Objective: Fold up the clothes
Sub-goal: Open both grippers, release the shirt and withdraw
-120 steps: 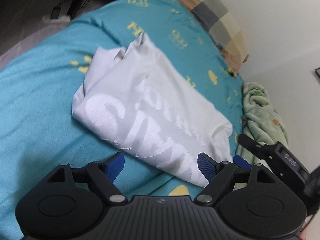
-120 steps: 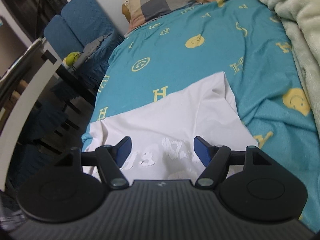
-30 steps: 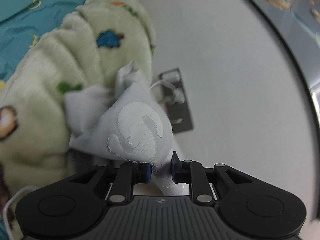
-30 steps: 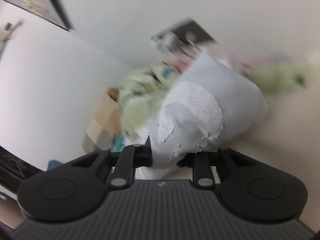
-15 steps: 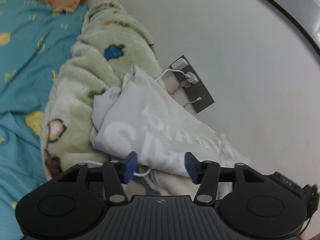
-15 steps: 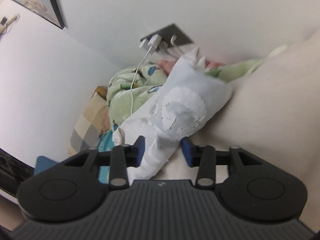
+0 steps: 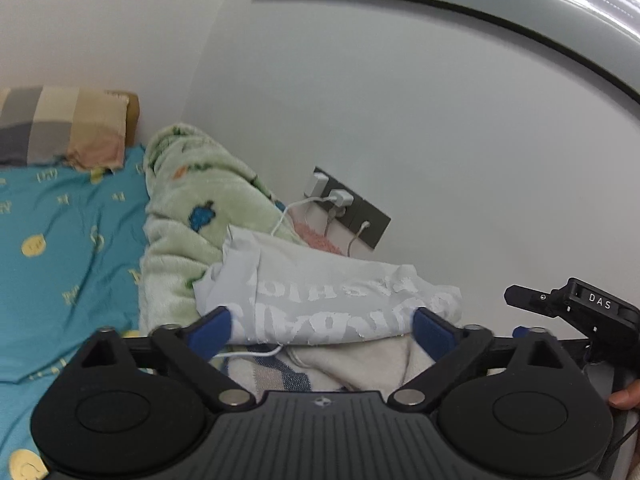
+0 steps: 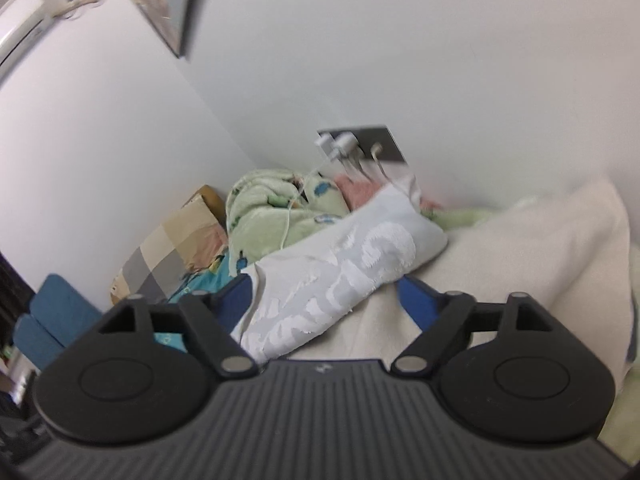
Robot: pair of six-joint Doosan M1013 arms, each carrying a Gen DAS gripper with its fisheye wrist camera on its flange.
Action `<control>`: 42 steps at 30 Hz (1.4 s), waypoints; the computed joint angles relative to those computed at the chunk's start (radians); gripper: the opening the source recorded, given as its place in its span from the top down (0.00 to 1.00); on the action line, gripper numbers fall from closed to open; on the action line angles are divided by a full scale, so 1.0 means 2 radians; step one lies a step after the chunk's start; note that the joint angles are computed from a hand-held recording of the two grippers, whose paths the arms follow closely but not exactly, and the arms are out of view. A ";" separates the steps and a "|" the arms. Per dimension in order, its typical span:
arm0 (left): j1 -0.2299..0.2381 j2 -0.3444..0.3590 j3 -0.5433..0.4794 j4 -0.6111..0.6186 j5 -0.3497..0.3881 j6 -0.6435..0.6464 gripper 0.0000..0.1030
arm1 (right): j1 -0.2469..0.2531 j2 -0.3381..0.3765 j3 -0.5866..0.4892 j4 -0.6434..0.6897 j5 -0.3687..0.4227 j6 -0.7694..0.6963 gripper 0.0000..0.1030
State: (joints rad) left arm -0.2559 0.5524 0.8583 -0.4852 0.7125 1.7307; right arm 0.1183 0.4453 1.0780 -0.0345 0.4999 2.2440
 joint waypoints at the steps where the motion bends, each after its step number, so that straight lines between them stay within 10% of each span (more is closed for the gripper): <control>1: -0.003 -0.010 0.014 0.012 -0.017 0.001 0.00 | 0.003 -0.004 0.004 -0.011 -0.002 -0.004 0.20; 22: -0.029 -0.108 0.175 0.137 -0.170 0.008 0.00 | 0.076 -0.045 0.073 -0.284 -0.037 0.041 0.20; 42: -0.019 -0.127 0.217 0.204 -0.212 -0.054 0.00 | 0.116 -0.027 0.082 -0.466 -0.039 0.189 0.20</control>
